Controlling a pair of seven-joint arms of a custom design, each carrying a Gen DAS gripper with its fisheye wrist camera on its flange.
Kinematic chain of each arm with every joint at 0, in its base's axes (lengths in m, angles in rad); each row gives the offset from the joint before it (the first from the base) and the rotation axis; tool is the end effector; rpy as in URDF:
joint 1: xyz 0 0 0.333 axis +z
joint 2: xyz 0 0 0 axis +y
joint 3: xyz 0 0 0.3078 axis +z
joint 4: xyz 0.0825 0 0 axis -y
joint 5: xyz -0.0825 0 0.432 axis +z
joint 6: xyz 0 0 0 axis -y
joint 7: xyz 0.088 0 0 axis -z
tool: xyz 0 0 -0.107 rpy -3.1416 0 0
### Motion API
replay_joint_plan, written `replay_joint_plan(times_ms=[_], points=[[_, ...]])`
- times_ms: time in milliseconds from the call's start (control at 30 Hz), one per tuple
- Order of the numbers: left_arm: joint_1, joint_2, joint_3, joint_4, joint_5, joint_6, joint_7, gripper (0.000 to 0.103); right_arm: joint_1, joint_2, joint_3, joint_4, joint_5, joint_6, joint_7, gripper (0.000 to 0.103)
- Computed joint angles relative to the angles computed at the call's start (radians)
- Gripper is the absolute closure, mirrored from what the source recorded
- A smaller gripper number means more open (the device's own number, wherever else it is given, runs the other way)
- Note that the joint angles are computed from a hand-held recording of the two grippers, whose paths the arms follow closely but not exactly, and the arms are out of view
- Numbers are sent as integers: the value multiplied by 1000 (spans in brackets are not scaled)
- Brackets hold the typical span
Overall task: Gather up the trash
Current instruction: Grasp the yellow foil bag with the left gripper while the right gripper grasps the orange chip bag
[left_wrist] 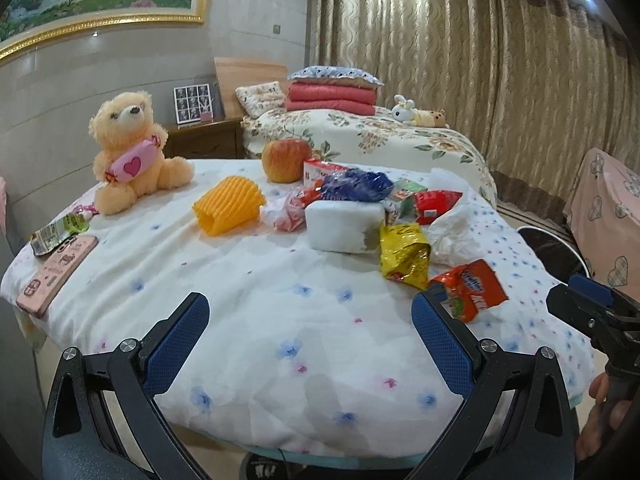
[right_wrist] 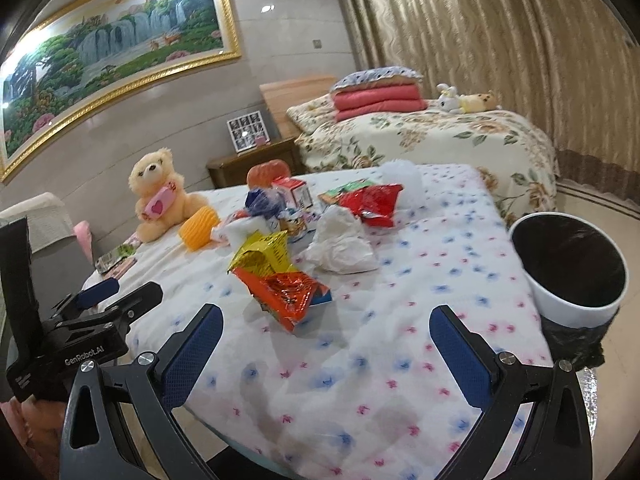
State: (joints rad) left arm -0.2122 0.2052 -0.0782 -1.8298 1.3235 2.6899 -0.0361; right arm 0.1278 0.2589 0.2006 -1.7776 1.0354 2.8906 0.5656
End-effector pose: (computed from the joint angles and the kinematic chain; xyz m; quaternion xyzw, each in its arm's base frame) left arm 0.6536 -0.2251 0.4456 -0.6895 0.5261 -0.3229 0.3787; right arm 0.6883 0.1694 0.4603 -0.7282 0.4859 -0.1756 0.4504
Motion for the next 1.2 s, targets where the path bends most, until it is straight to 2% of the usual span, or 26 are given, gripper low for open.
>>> replay_joint_plan(times_ms=[133,267,433,533,567,633,667,700,767,1000,1100,1200], points=[[11,24,5,18,-50,21,45,1,12,45,-16,47,-93,-51,71,0],[14,49,17,39,-112,40,99,2,8,85,-8,92,-159,-90,112,2],[9,83,32,70,-195,56,181,3,10,139,-6,162,-247,-140,178,10],[2,104,41,92,-242,61,229,3,8,180,-7,215,-298,-188,232,21],[1,112,44,102,-260,67,247,3,6,191,-6,229,-313,-201,246,30],[-5,129,52,122,-291,73,278,3,-1,206,-1,248,-332,-226,260,55],[-7,139,53,135,-311,76,299,3,-4,215,0,259,-341,-242,268,78],[-10,148,55,146,-330,79,319,3,-10,223,1,271,-346,-268,279,95],[-17,169,59,171,-370,86,361,3,-29,227,7,280,-332,-299,293,96],[-47,252,65,275,-529,99,529,3,-61,177,3,231,-277,-282,283,101],[-56,297,58,334,-611,82,615,3,-70,161,-5,216,-257,-273,284,101],[-82,346,71,409,-664,26,669,3,-70,154,-13,208,-251,-261,289,103]])
